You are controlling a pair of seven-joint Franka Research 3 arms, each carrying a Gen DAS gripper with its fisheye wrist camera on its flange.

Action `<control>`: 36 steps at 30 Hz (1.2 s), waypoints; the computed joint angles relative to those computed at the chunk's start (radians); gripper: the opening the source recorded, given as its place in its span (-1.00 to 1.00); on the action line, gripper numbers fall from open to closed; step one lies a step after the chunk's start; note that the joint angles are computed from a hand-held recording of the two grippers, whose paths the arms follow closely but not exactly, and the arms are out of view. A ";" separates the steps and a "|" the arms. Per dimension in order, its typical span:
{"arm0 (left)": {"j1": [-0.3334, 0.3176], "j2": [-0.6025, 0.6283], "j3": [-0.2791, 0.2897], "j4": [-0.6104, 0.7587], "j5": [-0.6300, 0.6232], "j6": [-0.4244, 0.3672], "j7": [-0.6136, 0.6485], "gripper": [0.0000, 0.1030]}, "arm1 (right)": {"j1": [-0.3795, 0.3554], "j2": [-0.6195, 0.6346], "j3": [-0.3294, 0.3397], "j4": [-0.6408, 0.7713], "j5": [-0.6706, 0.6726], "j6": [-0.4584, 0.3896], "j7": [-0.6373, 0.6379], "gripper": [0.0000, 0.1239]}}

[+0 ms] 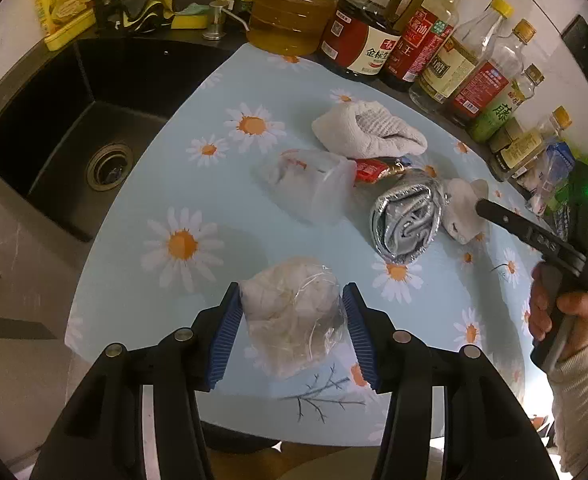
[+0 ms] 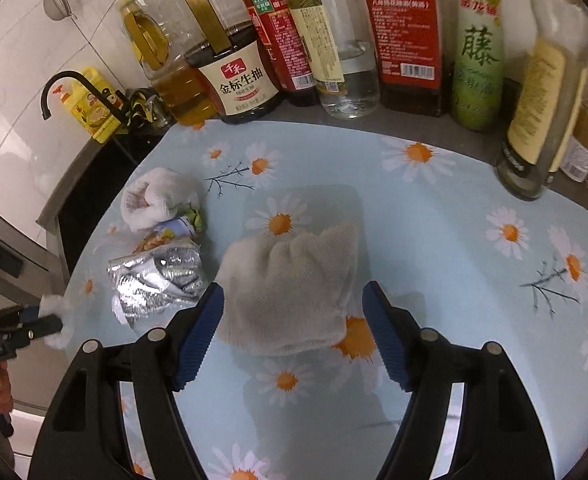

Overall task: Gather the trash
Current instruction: 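Grasp the clear bag of tissue with the left tool while the right tool grasps a white cloth, then carry the tissue bag and white cloth down over the black bin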

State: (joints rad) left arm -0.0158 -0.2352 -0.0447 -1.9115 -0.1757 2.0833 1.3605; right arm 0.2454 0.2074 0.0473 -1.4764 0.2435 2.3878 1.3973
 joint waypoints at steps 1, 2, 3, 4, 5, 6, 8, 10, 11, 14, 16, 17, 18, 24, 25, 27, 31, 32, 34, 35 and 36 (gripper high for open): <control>0.001 -0.009 -0.002 -0.009 -0.001 0.001 -0.011 -0.04 | -0.001 0.008 0.000 0.008 0.001 -0.003 -0.002 0.15; 0.000 -0.016 -0.003 -0.018 -0.001 0.001 -0.020 -0.04 | 0.001 0.019 -0.002 0.021 -0.008 -0.008 0.000 0.13; 0.000 -0.024 -0.004 -0.026 0.002 0.000 -0.027 -0.04 | 0.001 0.030 -0.002 0.034 -0.011 -0.015 -0.001 0.03; 0.001 -0.028 -0.003 -0.032 0.006 0.001 -0.036 -0.04 | 0.000 0.038 -0.001 0.045 -0.010 -0.026 -0.005 -0.07; 0.000 -0.038 -0.002 -0.043 0.004 0.000 -0.042 -0.04 | -0.001 0.048 0.001 0.057 -0.006 -0.038 -0.013 -0.08; -0.001 -0.045 -0.001 -0.051 0.006 -0.002 -0.045 -0.04 | 0.002 0.050 0.000 0.057 -0.011 -0.036 -0.014 -0.11; 0.000 -0.058 0.001 -0.065 0.013 -0.010 -0.058 -0.04 | 0.006 0.048 0.001 0.052 -0.017 -0.028 -0.022 -0.21; -0.002 -0.068 0.006 -0.077 0.008 -0.011 -0.064 -0.04 | 0.014 0.043 -0.002 0.039 -0.034 -0.010 -0.015 -0.33; -0.003 -0.072 0.007 -0.079 0.009 -0.012 -0.063 -0.04 | 0.016 0.038 -0.001 0.029 -0.037 0.000 -0.016 -0.36; -0.006 -0.081 0.013 -0.089 0.005 -0.006 -0.056 -0.04 | 0.018 0.024 0.001 0.010 -0.035 0.008 -0.017 -0.52; -0.007 -0.084 0.019 -0.095 -0.002 0.000 -0.051 -0.04 | 0.021 0.012 0.001 -0.009 -0.037 0.029 -0.012 -0.56; -0.008 -0.085 0.023 -0.098 -0.011 0.004 -0.045 -0.04 | 0.023 0.007 0.000 -0.015 -0.041 0.036 -0.005 -0.57; -0.009 -0.086 0.025 -0.100 -0.015 0.008 -0.037 -0.04 | 0.026 -0.002 -0.002 -0.024 -0.048 0.041 0.006 -0.57; -0.021 -0.102 0.048 -0.117 -0.067 0.018 0.053 -0.04 | 0.047 -0.079 -0.004 -0.113 -0.118 0.094 0.098 -0.58; -0.020 -0.104 0.054 -0.119 -0.076 0.017 0.070 -0.04 | 0.050 -0.096 -0.004 -0.134 -0.135 0.104 0.121 -0.58; -0.021 -0.110 0.068 -0.125 -0.104 0.016 0.112 -0.04 | 0.059 -0.139 -0.001 -0.187 -0.184 0.129 0.187 -0.58; -0.019 -0.132 0.091 -0.135 -0.149 0.004 0.202 -0.04 | 0.067 -0.225 0.023 -0.289 -0.277 0.156 0.312 -0.58; -0.019 -0.137 0.096 -0.137 -0.159 0.001 0.222 -0.04 | 0.066 -0.240 0.030 -0.307 -0.291 0.159 0.335 -0.58; -0.017 -0.146 0.105 -0.143 -0.179 -0.007 0.259 -0.04 | 0.066 -0.274 0.047 -0.346 -0.326 0.164 0.388 -0.58; -0.017 -0.152 0.111 -0.148 -0.191 -0.013 0.281 -0.04 | 0.067 -0.294 0.058 -0.368 -0.344 0.166 0.419 -0.58; -0.015 -0.155 0.114 -0.151 -0.200 -0.016 0.294 -0.04 | 0.067 -0.309 0.068 -0.385 -0.357 0.166 0.442 -0.58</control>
